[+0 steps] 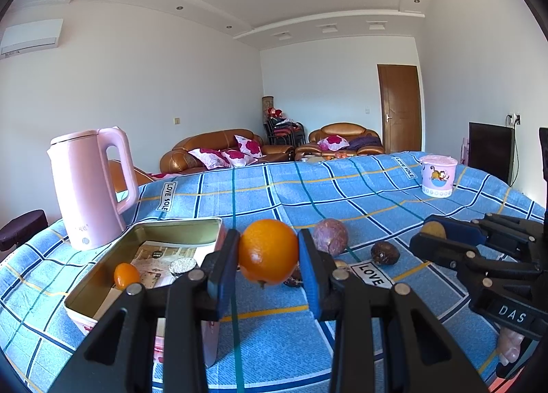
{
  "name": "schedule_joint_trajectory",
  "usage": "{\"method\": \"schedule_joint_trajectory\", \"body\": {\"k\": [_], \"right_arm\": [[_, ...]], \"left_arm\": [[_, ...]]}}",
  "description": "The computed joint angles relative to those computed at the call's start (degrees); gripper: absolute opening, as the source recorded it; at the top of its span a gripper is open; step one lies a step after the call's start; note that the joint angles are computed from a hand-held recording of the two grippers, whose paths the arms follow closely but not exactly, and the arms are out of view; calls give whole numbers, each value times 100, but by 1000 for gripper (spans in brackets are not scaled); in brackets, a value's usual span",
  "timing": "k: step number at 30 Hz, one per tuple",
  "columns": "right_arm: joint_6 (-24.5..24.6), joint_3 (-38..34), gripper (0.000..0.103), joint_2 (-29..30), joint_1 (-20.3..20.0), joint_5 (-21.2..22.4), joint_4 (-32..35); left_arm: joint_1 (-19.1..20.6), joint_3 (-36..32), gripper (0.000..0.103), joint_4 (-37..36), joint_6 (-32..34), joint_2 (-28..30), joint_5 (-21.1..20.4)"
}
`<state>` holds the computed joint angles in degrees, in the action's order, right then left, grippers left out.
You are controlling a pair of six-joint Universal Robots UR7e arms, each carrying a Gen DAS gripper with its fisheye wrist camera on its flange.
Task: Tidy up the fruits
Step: 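Lift the orange with the left tool while the right tool lifts the brown fruit, then carry the orange over the tin with the left tool while the right tool brings the brown fruit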
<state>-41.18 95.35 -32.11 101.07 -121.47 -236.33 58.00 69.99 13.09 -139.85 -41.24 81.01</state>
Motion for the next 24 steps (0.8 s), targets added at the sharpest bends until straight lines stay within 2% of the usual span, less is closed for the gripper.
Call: {"method": "schedule_joint_trajectory", "body": {"k": [12, 19, 24], "right_arm": [[300, 28, 29, -106, 8, 56, 298], [188, -314, 29, -145, 210, 60, 871], [221, -733, 29, -164, 363, 168, 1547]], "left_arm": [[52, -377, 36, 447, -336, 122, -45], [100, -664, 36, 528, -460, 134, -390], [173, -1013, 36, 643, -469, 186, -611]]}}
